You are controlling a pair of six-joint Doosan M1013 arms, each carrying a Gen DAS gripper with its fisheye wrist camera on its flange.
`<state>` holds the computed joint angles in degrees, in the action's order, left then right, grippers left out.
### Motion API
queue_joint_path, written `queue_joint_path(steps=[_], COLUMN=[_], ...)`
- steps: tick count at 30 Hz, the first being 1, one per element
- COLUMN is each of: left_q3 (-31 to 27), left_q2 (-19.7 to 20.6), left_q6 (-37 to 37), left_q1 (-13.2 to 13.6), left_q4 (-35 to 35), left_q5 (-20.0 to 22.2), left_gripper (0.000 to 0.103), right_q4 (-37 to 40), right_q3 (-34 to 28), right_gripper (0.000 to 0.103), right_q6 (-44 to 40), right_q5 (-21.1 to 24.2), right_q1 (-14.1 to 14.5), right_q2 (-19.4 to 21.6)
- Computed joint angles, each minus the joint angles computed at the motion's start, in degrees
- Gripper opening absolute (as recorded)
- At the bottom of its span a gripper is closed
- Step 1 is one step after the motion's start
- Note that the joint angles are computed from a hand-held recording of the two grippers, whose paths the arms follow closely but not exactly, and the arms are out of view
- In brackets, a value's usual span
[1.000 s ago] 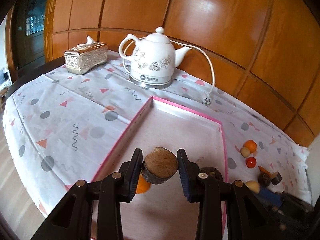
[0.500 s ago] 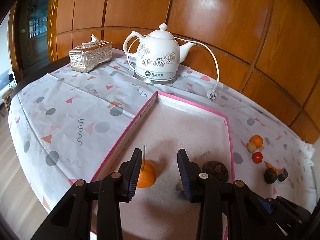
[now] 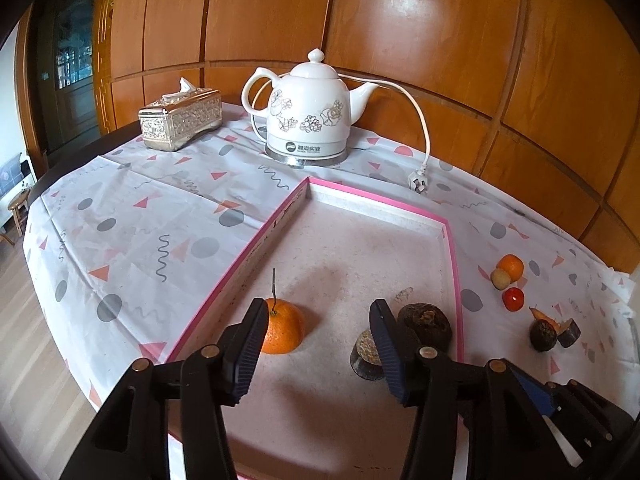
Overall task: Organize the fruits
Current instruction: 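Lower the tuber slice into the tray with the left tool while the right tool releases the yellow ball there, then open both tools and withdraw them from the tray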
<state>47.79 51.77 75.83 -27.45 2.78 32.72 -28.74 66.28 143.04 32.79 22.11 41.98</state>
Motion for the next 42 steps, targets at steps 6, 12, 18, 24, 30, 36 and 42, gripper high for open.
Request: queue_joint_path(steps=[6,12,18,24,30,36,42], left_q3=[2.10,2.94,3.26,3.77,3.36,1.80,-2.71], left_q2=[-1.14,-1.64,-1.84,-2.14,-1.97,-1.24,0.99], left_q6=[-0.20,1.50,3.04,5.86,12.31,18.44,23.43], left_q1=[-0.46,-0.86,-1.32,-1.82,-2.39,-3.07,-3.74], left_q4=[1.66,1.45,1.14,-0.50,-5.19,-9.59,-14.49], left_q5=[-2.72,-3.60,-3.77,-4.02,-3.46,-1.69,3.03], left_gripper=[0.062,0.062,0.062,0.062,0.062,0.062,0.061], right_q4=[-6.46,-9.04,-10.81,-12.99,-14.05,-15.64,-15.85], right_q3=[1.65,2.92,4.76,6.87,10.02,13.05,15.60], right_gripper=[0.040,0.040,0.040,0.040,0.040,0.040,0.040], right_q6=[7.51,12.01,15.95,20.12,25.69,31.42,34.79], right_q5=[0.26,0.98,1.18,2.40,4.47,6.48,7.42], right_q1=[0.18,-0.04,-0.58,-1.08,-2.13,-3.15,-4.00], right_q2=[-0.89,-1.46,-2.45,-3.40,-4.74,-6.17,-7.31])
